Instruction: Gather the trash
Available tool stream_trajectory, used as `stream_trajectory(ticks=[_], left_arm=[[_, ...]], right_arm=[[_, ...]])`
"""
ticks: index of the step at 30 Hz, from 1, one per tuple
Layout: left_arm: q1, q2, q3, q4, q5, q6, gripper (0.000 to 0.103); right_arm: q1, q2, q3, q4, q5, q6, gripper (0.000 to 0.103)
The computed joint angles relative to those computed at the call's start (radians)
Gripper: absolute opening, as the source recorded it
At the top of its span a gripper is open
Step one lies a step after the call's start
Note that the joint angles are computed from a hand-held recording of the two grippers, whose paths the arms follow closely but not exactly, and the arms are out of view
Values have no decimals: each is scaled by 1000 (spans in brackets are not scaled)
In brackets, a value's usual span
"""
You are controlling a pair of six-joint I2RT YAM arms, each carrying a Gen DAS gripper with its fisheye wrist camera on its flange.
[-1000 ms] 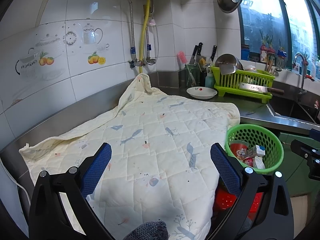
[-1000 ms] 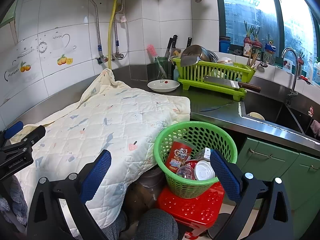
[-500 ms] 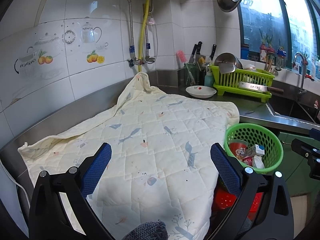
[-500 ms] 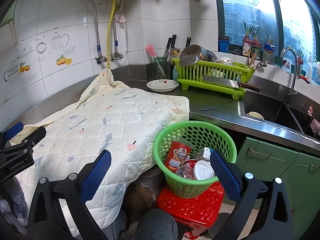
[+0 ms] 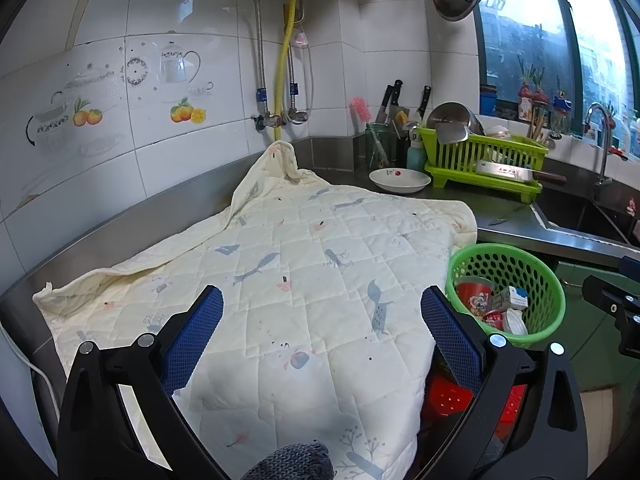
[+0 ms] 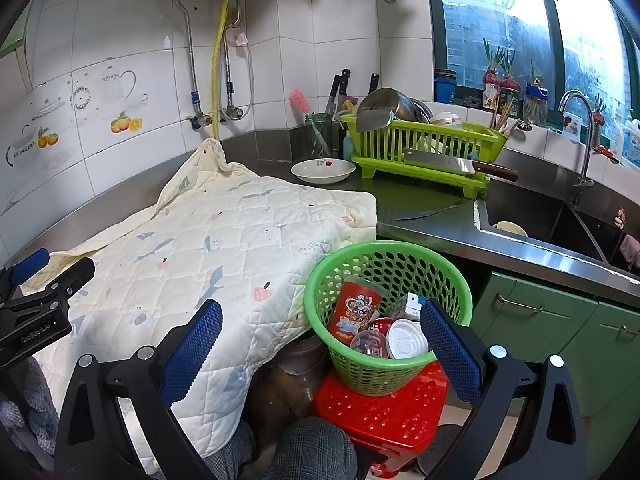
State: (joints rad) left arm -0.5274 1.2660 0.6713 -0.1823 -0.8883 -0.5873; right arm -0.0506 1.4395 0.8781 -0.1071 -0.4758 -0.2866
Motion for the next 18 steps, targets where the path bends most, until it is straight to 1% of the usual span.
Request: stream_trajectory(ticks=[18], left_arm=[[-1, 6, -3, 13, 5, -2, 98]], right_arm=[[10, 3, -4, 7, 9, 8, 96]])
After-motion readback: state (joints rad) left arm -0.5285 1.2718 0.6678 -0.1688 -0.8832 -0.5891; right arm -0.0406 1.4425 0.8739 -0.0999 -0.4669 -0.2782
